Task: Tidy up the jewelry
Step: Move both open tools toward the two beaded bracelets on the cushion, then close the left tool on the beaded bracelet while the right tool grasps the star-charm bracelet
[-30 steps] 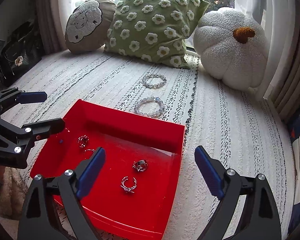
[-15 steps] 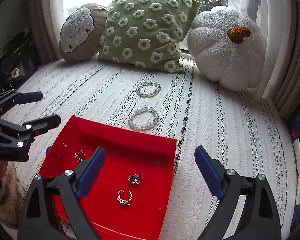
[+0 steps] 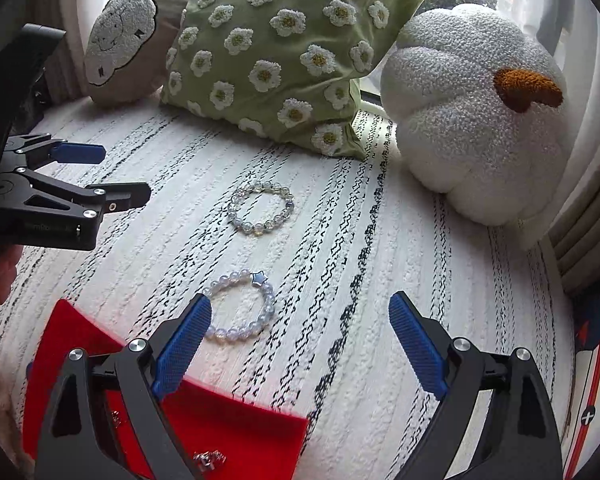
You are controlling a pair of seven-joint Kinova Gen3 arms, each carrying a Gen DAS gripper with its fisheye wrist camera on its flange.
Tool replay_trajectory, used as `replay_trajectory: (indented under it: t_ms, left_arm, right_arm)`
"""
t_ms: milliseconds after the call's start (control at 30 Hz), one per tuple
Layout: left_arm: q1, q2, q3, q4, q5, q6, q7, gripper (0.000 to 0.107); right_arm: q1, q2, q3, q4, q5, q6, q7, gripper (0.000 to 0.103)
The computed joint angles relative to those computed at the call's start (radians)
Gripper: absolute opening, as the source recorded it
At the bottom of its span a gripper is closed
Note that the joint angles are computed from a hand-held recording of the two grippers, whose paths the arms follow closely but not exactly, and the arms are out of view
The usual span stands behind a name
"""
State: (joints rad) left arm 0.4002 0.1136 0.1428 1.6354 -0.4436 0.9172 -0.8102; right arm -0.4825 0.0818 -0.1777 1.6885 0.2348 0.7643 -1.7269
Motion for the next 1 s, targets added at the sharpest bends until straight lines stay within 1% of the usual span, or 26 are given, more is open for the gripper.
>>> replay_trajectory:
  t_ms: [67, 133, 200, 300, 367, 433, 567, 667, 800, 1000]
  left_arm:
    - [-0.008, 0.036, -0.006, -0.018, -0.003, -0.021, -0.024, 0.087]
    - [-0.009, 0.069, -0.015, -0.038, -0.005, -0.033, -0.043, 0.087]
    - [-0.01, 0.094, -0.026, -0.053, 0.006, -0.05, -0.063, 0.087]
    - [-0.004, 0.129, -0.044, -0.07, 0.014, -0.073, -0.08, 0.087]
    - [0.017, 0.148, -0.061, -0.075, -0.007, -0.084, -0.06, 0.087]
    - [0.02, 0.163, -0.066, -0.081, -0.002, -0.094, -0.073, 0.087]
    - [0.037, 0.189, -0.082, -0.099, 0.0, -0.094, -0.071, 0.087]
    - [0.056, 0.203, -0.094, -0.107, -0.019, -0.087, -0.058, 0.087]
    - [0.054, 0.228, -0.101, -0.131, -0.01, -0.081, -0.066, 0.087]
    - [0.056, 0.243, -0.111, -0.136, -0.004, -0.077, -0.077, 0.087]
  right_arm:
    - [0.008, 0.037, 0.002, -0.022, -0.016, 0.002, 0.037, 0.088]
    - [0.009, 0.067, 0.009, -0.04, -0.027, 0.01, 0.054, 0.082]
    - [0.015, 0.09, 0.013, -0.052, -0.053, 0.012, 0.078, 0.08]
    - [0.018, 0.108, 0.019, -0.051, -0.076, 0.007, 0.1, 0.079]
    - [0.019, 0.116, 0.02, -0.053, -0.088, 0.014, 0.119, 0.078]
    - [0.016, 0.121, 0.021, -0.053, -0.092, 0.019, 0.131, 0.078]
    - [0.005, 0.129, 0.026, -0.055, -0.09, 0.023, 0.127, 0.078]
    - [0.013, 0.142, 0.027, -0.067, -0.111, 0.036, 0.138, 0.073]
    - [0.019, 0.15, 0.032, -0.071, -0.123, 0.04, 0.141, 0.073]
    - [0.018, 0.156, 0.035, -0.075, -0.123, 0.042, 0.143, 0.073]
